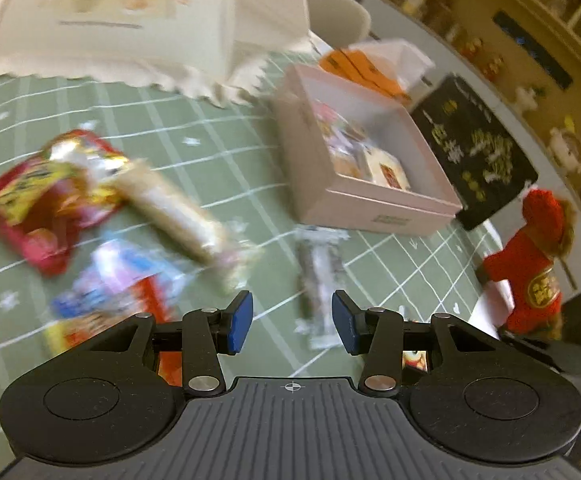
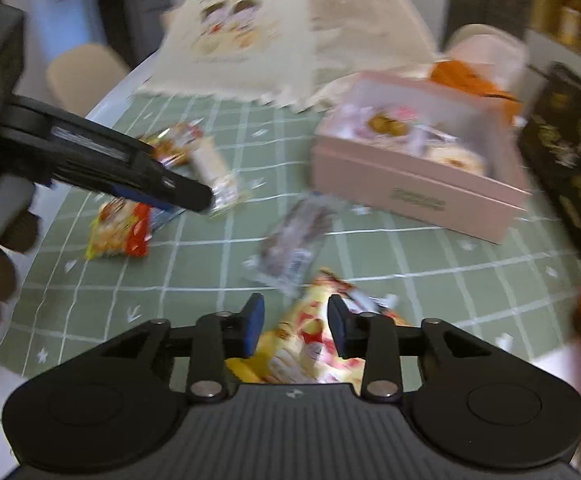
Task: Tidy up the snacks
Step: 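Reach the right gripper to the yellow panda chip bag while the left grasps the brown bar packet, then grasp the yellow panda chip bag with the right gripper while the left lifts the brown packet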
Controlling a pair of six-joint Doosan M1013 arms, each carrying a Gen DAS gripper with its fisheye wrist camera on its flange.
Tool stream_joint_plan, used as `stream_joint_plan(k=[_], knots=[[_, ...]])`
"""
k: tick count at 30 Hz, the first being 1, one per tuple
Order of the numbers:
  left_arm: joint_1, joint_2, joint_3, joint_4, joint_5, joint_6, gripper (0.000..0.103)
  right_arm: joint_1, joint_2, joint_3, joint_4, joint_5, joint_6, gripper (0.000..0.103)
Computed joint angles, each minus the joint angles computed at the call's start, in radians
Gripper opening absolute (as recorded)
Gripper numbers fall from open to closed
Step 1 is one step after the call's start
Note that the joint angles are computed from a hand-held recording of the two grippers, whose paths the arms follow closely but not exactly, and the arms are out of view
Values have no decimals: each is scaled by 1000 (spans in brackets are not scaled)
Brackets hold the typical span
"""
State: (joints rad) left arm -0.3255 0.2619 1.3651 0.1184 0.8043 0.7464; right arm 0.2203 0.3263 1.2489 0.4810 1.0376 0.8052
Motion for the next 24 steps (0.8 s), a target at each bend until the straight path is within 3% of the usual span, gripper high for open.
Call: stream_joint_plan(k=[2, 6, 9, 11, 16, 21, 24], knots=[[-11, 47, -58, 43, 54, -7, 49, -9, -11, 12, -2, -16, 24, 35], [-16, 133, -170, 27, 140, 90, 49, -24, -34, 46, -23, -30, 75, 35], [-42, 187, -244, 99, 243, 165, 49, -34, -43, 67, -51, -22, 121, 35], [-53, 206, -265, 122, 275, 194, 52, -41, -47, 78, -70, -22, 153, 35], [-79, 207, -253, 192, 277, 280, 54, -62, -59, 106, -71, -26, 218, 35], [-73, 158, -187, 144, 244, 246, 45, -77, -53, 108, -22, -40, 287, 35], [-76, 107, -123, 113, 233, 221, 43, -78, -34, 86, 3, -31, 360, 48]])
